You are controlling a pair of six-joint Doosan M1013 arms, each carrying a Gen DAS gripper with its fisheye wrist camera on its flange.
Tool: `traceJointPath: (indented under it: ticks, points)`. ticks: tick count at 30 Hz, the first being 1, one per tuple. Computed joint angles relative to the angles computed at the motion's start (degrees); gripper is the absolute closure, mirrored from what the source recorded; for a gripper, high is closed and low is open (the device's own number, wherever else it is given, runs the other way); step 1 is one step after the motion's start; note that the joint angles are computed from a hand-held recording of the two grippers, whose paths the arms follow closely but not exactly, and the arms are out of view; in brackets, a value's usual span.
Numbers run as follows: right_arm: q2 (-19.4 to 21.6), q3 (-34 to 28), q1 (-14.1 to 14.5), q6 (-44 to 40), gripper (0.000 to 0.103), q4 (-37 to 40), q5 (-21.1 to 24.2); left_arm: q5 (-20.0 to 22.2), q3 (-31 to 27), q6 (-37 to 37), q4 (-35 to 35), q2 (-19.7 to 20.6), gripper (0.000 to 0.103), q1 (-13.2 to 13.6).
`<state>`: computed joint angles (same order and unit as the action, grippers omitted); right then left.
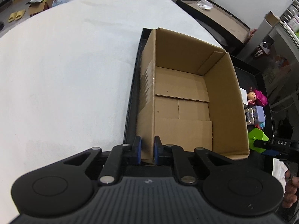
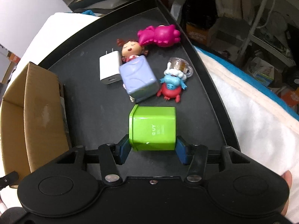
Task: Organize rigid objects
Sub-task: 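Close the right gripper on the lime-green cube box and lift, then carry the green box into the cardboard box and release it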
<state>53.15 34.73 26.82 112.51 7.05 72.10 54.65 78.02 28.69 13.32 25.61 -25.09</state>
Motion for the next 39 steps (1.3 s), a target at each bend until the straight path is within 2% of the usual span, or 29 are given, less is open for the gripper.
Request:
traceJointPath:
  ticks: [10,18,37,39]
  points:
    - [-3.58,4.49,0.08,-2.00,0.054,0.59,-4.34,-2.02,1.53,1.43,-0.71,-1.21,0.090,-0.03]
    - [-5.13,5.11,0.99,-4.00,0.054,-0.20,-6.40,-2.36,1.85,2.66,-1.35,-1.52,0.090,0.05]
    - [-4.90,-0.64,4.03,-4.63,0.054,-3.22,-8.06,-5.73,3.95,3.62,-2.42,-2.52,0.089,0.60]
    - [-4.76,-1.28,4.50,-5.39,0.054,-3.58,-8.17,-7.31,4.83,2.93,-2.37,-3.01,0.089,0.69]
